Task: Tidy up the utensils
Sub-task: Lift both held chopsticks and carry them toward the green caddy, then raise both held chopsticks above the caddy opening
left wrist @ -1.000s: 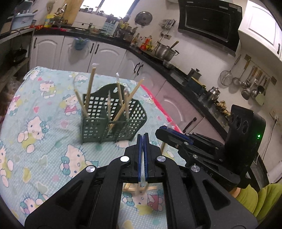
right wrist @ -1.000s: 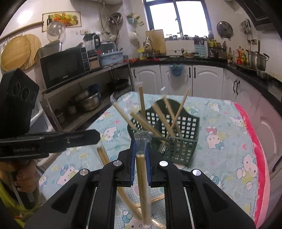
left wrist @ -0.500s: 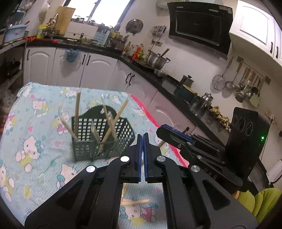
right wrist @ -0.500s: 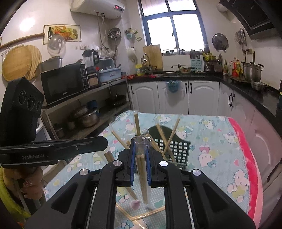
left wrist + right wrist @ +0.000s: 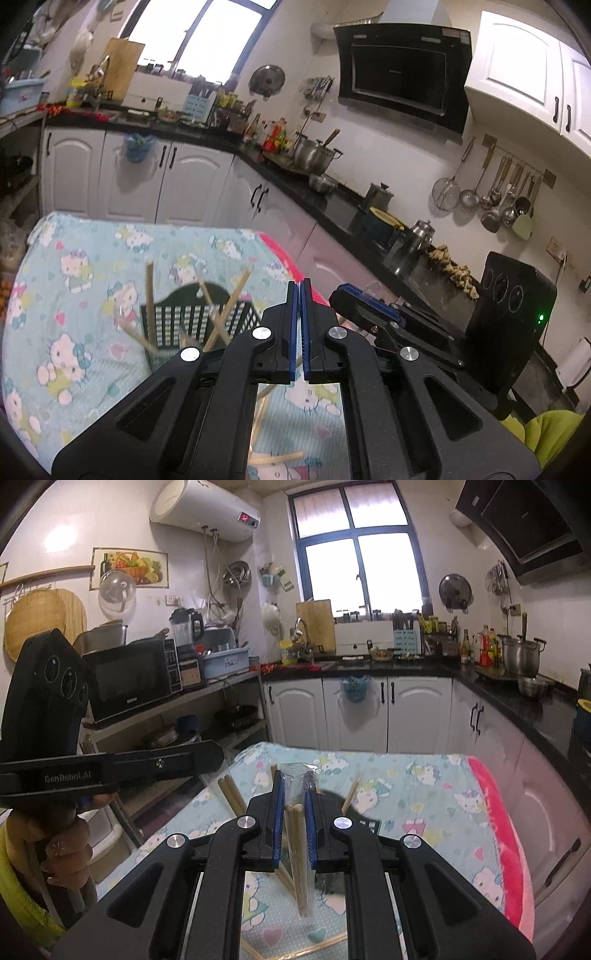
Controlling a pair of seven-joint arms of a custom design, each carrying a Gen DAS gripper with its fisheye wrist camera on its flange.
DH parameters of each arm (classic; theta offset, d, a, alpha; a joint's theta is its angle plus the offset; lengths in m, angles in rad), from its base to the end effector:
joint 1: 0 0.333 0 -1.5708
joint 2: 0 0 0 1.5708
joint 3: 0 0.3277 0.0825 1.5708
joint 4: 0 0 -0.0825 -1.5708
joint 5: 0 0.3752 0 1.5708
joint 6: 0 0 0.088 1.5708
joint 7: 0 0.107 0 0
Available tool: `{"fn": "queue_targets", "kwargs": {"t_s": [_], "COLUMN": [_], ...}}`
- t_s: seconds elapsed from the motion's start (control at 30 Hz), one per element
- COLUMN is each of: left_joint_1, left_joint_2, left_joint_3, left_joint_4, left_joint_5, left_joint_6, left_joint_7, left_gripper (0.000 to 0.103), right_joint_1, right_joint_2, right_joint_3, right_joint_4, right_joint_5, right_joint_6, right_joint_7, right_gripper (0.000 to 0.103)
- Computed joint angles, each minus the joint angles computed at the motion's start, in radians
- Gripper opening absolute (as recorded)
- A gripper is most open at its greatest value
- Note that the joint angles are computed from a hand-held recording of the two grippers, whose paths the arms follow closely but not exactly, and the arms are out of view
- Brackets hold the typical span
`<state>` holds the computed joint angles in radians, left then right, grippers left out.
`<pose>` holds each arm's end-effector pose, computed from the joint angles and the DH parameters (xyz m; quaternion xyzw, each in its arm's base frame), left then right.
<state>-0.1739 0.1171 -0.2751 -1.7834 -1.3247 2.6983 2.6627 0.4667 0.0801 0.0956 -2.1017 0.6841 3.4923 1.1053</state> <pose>0.5860 -0.2365 0.5712 -0.4246 0.7119 -0.5562 0.0591 0.5265 0.2405 0.5405 -0.6327 0.5106 -0.3085 0.4938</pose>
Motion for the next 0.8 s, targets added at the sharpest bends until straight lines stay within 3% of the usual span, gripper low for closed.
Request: {"fn": "queue_targets", "kwargs": {"t_s": [0.5,0.8], "left_joint_1": [0.009,0.023], "left_joint_2": [0.052,0.121], "left_joint_3": [-0.021,-0.056], "left_joint_4": [0.179,0.288], "left_joint_5": [-0.004,0.080], "left_joint_6": [0.044,0.116], "left_joint_7": [-0.005,-0.066], "left_gripper": [0.000,0.000], "right_joint_1": [0.007,-0.037], "right_joint_2": [0.017,0.039], "right_joint_3": [-0.018,-0.017], "right_joint_4": [0.130,0.179], "right_joint_5": [0.086,0.004], "right_joint_6": [0.042,0.055], "right_joint_7": [-0.155,-0.100], "right_gripper": [0.010,0.010]}}
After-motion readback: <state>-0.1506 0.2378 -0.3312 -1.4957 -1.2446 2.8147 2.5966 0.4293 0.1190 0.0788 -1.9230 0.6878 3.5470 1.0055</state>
